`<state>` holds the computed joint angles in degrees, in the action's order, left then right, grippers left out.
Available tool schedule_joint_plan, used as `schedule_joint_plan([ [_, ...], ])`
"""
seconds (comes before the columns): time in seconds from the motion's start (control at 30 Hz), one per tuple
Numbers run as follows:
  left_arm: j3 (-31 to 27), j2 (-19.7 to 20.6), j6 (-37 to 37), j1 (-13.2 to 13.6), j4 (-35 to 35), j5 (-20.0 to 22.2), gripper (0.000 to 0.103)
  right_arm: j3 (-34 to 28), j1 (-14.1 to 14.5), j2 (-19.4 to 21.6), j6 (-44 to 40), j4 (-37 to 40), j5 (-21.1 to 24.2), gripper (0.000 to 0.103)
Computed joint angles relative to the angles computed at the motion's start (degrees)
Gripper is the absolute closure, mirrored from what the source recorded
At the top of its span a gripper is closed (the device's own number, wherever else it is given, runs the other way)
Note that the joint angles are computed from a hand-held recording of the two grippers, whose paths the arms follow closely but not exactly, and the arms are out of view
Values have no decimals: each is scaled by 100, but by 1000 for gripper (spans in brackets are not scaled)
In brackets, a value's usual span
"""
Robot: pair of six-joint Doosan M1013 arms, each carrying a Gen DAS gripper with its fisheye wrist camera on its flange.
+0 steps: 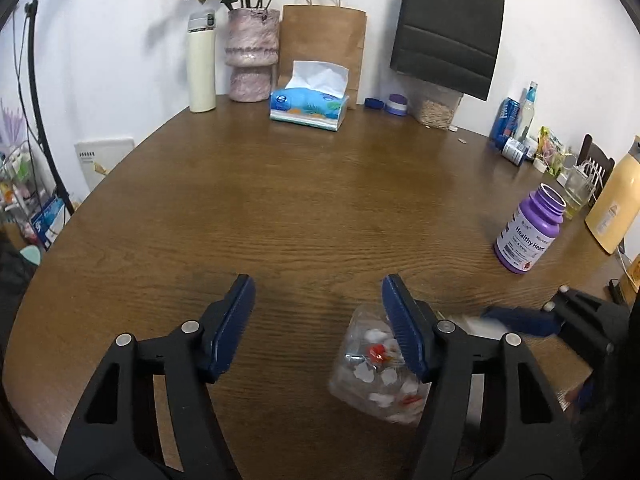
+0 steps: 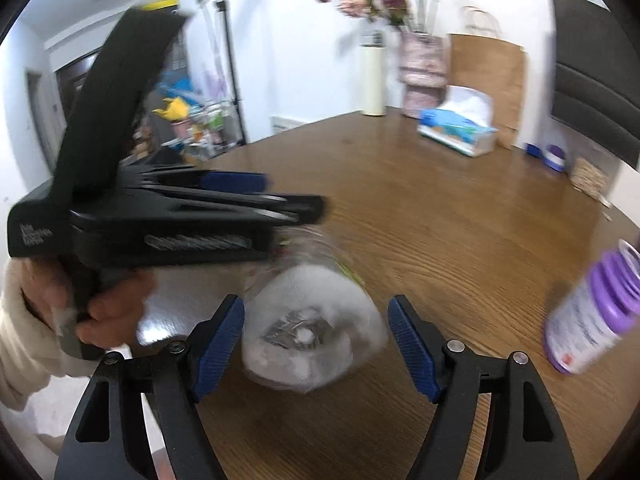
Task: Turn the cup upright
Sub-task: 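Lift the clear cup with the right tool toward the left tool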
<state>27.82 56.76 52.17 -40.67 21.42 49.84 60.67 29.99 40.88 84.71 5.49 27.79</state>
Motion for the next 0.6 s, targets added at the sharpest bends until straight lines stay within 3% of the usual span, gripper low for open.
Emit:
schedule_joint_plan([
  [0.13,-185,96,-34,-98,335,510,41,186,-66,-90,928,-685,-15,24],
  [0.27,-145,83,-137,-197,666,699,34,319,-156,-152,1009,-362,-143,24],
  [0.37,-55,-6,-212,-201,604,705,26,315,-160,-163,1507,-729,-189,24],
  [0.5,234,-241,138,-155,-120,256,11,570,-175,-327,1833,-986,-375,24],
  [0.57,17,-150,545,-139,-595,285,9,765,-184,-442,2093,-1169,-494,24],
  [0.6,-344,32,932,-133,-951,506,6,876,-195,-509,2211,-1246,-543,24],
])
